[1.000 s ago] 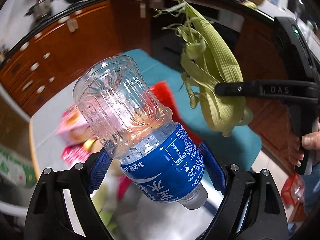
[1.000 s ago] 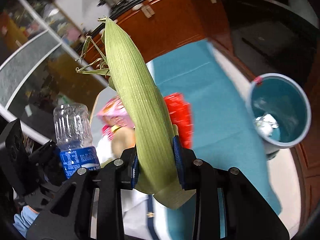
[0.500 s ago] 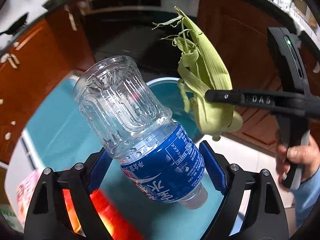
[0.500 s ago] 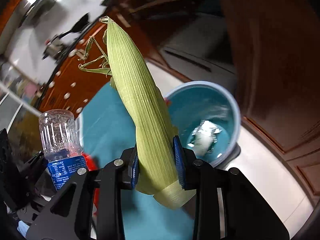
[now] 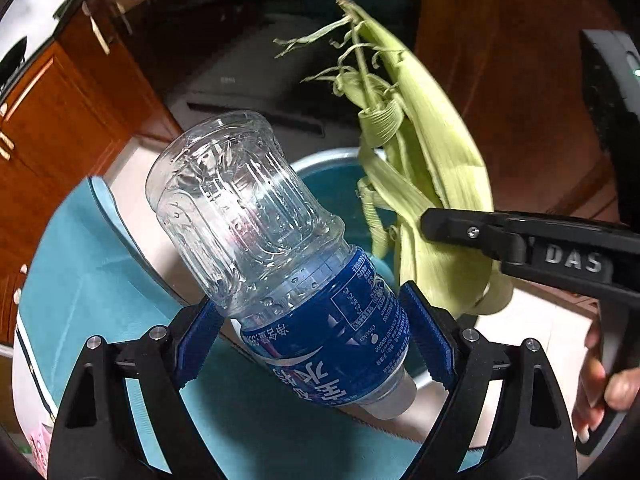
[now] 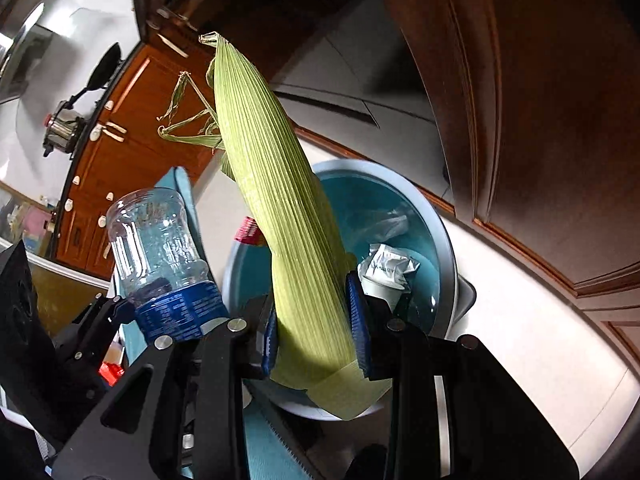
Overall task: Collect trash
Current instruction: 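Carry bottle and corn husk over the bin and open both tools, then move both tools back over the table toward the tissue and red bag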
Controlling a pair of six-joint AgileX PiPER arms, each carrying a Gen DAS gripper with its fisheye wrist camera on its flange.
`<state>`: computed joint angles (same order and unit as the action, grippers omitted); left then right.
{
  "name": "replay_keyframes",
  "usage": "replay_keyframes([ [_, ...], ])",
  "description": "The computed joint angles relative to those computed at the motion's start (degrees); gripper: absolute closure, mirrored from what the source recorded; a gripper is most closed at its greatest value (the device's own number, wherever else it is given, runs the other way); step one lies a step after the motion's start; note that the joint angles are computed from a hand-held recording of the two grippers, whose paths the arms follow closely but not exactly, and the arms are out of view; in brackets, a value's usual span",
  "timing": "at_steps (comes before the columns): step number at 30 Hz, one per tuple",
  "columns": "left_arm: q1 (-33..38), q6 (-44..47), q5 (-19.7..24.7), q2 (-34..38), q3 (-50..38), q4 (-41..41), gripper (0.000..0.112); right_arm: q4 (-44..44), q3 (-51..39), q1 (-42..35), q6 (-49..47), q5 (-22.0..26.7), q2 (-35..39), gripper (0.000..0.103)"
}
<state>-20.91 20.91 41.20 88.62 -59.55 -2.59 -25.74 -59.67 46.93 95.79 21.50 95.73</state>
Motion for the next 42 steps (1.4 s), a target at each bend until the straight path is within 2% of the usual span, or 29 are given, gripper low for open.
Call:
replay_keyframes([
  [3,-1.81,-4.66,-0.04,1.69,-0.8,4.33,0.025,0.91,-0.03,-0.19,0.06,-0.33,0.66,0.053],
  [6,-2.2,-5.16,-0.18,2.32,-1.01,5.15,0.025,0.3,-1.26,0.49,0.24,1.77,0.59,0.026],
  [15,-0.98,-4.07,1.62,0.68,-0.96,3.82,0.025,3.18,-1.12,1.95,0.92,3.49,-1.9,0.018],
  [18,-1.17,-2.63,1.05,-0.37,-0.83,2.97,0.025,1.34,-1.34,3.46,3.47,6.05,-3.12,0.018],
  [20,-1.62,-2.79,-1.27,-0.04,-0.61,4.81,0.025,0.8,-1.92,4.17,3.85,7.83,-3.67,0.018],
  [23,-0.1,-1.6,0.44,1.36,-2.43,2.09,0.025,-0.4,-2.61,5.2,5.38,10.97,-4.58,0.018],
  [29,1.62,0.5,1.69,-1.45,-1.42,0.62,0.025,0.65,-2.97,6.01,5.31,13.21,-5.76,0.016],
  [31,2.97,2.08,4.02,-2.33,-2.22,-1.33,0.025,1.85,-3.84,6.55,4.35,14.1,-5.71,0.015],
  [38,9.47,9.54,10.88,-15.3,2.07,-6.1,0.019,3.65,-9.61,12.55,3.37,19.97,-5.18,0.011],
  [42,20.52,20.92,18.61,-23.28,3.23,-12.17,0.017,2.45,-16.43,19.01,3.69,25.33,-2.59,0.011],
])
